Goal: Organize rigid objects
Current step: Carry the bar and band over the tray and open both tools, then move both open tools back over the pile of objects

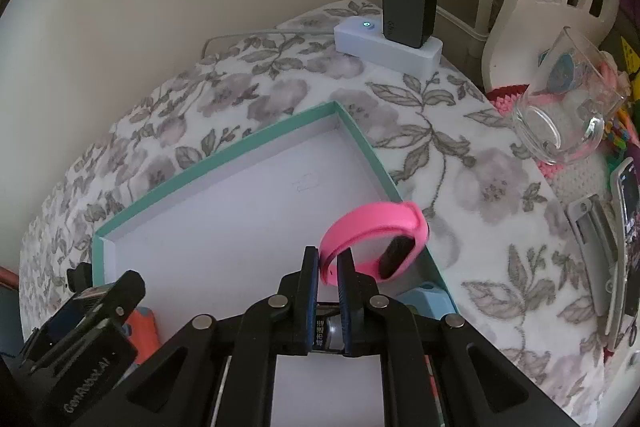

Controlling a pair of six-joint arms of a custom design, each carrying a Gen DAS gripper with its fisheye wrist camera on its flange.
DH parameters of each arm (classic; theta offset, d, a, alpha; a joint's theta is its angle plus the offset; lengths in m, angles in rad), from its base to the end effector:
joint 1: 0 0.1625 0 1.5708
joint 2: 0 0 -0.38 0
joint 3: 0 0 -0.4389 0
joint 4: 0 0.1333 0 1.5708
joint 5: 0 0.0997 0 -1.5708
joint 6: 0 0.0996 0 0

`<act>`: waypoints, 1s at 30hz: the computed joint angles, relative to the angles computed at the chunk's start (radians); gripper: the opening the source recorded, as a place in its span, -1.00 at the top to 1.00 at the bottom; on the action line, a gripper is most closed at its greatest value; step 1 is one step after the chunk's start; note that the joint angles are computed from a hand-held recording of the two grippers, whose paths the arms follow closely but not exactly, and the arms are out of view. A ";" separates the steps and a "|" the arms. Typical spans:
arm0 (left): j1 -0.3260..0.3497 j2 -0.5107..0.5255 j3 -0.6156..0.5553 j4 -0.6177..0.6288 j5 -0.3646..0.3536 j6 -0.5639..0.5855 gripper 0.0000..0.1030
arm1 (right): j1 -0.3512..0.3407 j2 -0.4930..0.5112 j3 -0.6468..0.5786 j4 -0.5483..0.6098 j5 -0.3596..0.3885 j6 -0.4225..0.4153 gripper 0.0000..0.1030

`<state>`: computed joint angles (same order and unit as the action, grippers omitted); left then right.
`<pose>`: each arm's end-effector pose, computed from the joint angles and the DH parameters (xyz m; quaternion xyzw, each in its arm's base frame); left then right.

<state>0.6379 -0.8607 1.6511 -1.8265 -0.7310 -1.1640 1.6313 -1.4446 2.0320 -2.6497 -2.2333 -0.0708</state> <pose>-0.3652 -0.5290 0.0307 0.0054 0.8872 -0.2204 0.4052 0.1044 -0.5328 0.2741 -0.0188 -0.9204 0.2284 0.3166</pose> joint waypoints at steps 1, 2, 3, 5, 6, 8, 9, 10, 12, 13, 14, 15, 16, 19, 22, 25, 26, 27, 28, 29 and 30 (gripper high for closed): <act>0.002 0.001 -0.001 0.001 -0.005 0.002 -0.60 | 0.000 0.000 0.000 0.000 0.000 0.000 0.80; 0.006 0.001 0.000 -0.003 -0.012 0.008 -0.60 | 0.000 0.000 0.000 0.003 -0.001 0.001 0.80; 0.008 0.000 0.000 -0.006 -0.018 0.013 -0.60 | 0.001 0.002 -0.003 0.007 -0.002 0.000 0.80; 0.011 -0.001 0.001 -0.009 -0.029 0.017 -0.60 | 0.003 0.006 -0.007 0.017 -0.011 -0.003 0.80; 0.012 -0.001 0.001 -0.008 -0.032 0.016 -0.60 | 0.006 0.008 -0.008 0.018 -0.018 -0.007 0.80; 0.012 -0.001 0.000 -0.006 -0.031 0.015 -0.60 | 0.009 0.012 -0.009 0.018 -0.031 -0.013 0.75; 0.009 -0.001 -0.001 -0.001 -0.024 0.013 -0.60 | 0.011 0.013 -0.010 0.019 -0.035 -0.016 0.74; 0.007 -0.002 -0.001 0.002 -0.021 0.013 -0.60 | 0.011 0.013 -0.010 0.019 -0.035 -0.016 0.72; 0.006 -0.007 0.001 -0.003 -0.020 0.015 -0.60 | 0.013 0.014 -0.011 0.020 -0.038 -0.013 0.70; 0.005 -0.010 0.002 -0.006 -0.020 0.014 -0.60 | 0.014 0.014 -0.012 0.022 -0.040 -0.012 0.67; 0.004 -0.017 0.014 -0.040 -0.016 0.025 -0.61 | 0.017 0.014 -0.014 0.023 -0.043 -0.012 0.64; 0.003 -0.021 0.015 -0.039 -0.014 0.023 -0.61 | 0.021 0.013 -0.015 0.021 -0.047 -0.014 0.62; 0.002 -0.024 0.015 -0.039 -0.012 0.020 -0.61 | 0.024 0.011 -0.016 0.020 -0.049 -0.015 0.55; -0.002 -0.038 0.018 -0.037 -0.007 0.012 -0.62 | 0.038 0.005 -0.019 0.003 -0.053 -0.025 0.20; -0.008 -0.051 0.018 -0.025 0.000 0.002 -0.72 | 0.053 0.002 -0.023 -0.009 -0.059 -0.033 0.07; -0.016 -0.064 0.015 0.001 0.013 -0.014 -0.74 | 0.069 -0.003 -0.027 -0.022 -0.063 -0.043 -0.19; -0.019 -0.069 0.013 0.014 0.019 -0.022 -0.74 | 0.075 -0.006 -0.026 -0.031 -0.063 -0.047 -0.30; -0.021 -0.072 0.013 0.023 0.023 -0.027 -0.74 | 0.078 -0.008 -0.027 -0.034 -0.061 -0.047 -0.32; -0.024 -0.077 0.011 0.038 0.027 -0.036 -0.74 | 0.082 -0.011 -0.028 -0.034 -0.058 -0.047 -0.34; -0.026 -0.081 0.011 0.050 0.030 -0.043 -0.75 | 0.084 -0.014 -0.028 -0.034 -0.056 -0.047 -0.37; -0.027 -0.085 0.010 0.062 0.032 -0.052 -0.75 | 0.088 -0.016 -0.027 -0.036 -0.054 -0.048 -0.40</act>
<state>0.6106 -0.9457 1.6612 -1.7646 -0.6987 -1.2160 1.7193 -1.4610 2.0045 -2.6859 -2.2870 -0.1191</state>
